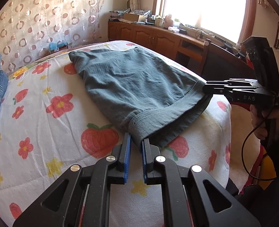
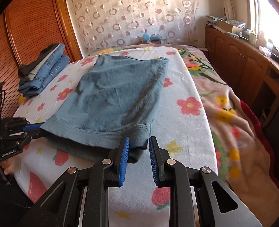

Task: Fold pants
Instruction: 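Open the right tool and grasp the folded hem with the left tool, then lift the folded shorts off the bed with both tools closed on the hem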

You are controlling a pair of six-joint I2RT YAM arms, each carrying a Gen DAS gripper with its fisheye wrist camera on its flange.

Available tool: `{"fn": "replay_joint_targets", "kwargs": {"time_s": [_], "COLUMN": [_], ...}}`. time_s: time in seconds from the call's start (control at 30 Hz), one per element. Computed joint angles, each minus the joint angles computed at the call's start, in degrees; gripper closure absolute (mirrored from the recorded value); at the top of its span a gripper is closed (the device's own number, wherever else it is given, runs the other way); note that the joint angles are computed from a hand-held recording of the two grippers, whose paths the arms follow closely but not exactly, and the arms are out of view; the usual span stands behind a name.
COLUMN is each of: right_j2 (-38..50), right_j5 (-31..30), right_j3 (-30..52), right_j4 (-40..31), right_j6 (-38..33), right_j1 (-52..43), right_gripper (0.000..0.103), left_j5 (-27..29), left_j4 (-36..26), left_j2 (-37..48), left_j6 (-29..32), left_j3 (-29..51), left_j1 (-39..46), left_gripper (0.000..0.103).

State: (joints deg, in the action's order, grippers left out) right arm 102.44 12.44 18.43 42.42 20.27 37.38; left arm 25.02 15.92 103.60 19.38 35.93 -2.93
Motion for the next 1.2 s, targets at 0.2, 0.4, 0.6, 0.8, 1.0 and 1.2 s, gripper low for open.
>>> {"fn": "replay_joint_targets", "kwargs": {"time_s": [0.2,0.4,0.6,0.8,1.0,1.2], "right_j2": [2.97,5.55,5.92,6.56,6.70,0.26], "right_j5": [-0.31,-0.51,-0.20,-2.52,-2.81,0.25], "right_j3": [3.36,4.43,4.17,3.42,3.64,1.64], "right_j4": [-2.00,-0.91,-0.55,1.94,2.56,4.39], "right_j6": [-0.32,-0.06,-0.73,-1.10,-0.01,-1.18], "right_j1": [-0.79,-0.11,0.43,-0.56,-0.56,2.47], "right_gripper": [0.067,0.067,0.068,0.080,0.088,0.088], "left_j5": [-0.27,-0.27,-0.56,-3.69,-3.08,0.99], "left_j4": [0.28,0.98,1.32,2.41,4.06,1.22], "left_j2": [1.30,1.77,1.81,1.82,0.62,-7.88], "left_j6": [-0.29,-1.05,-1.66,-2.70,-2.46,-3.37], "left_j3": [0.44,0.38,0.35,0.33,-0.49,-0.37], "left_j1": [0.01,0.21,0.04,-1.41,-1.72,1.44], "left_gripper": [0.092,0.092,0.092,0.088,0.093,0.095]}}
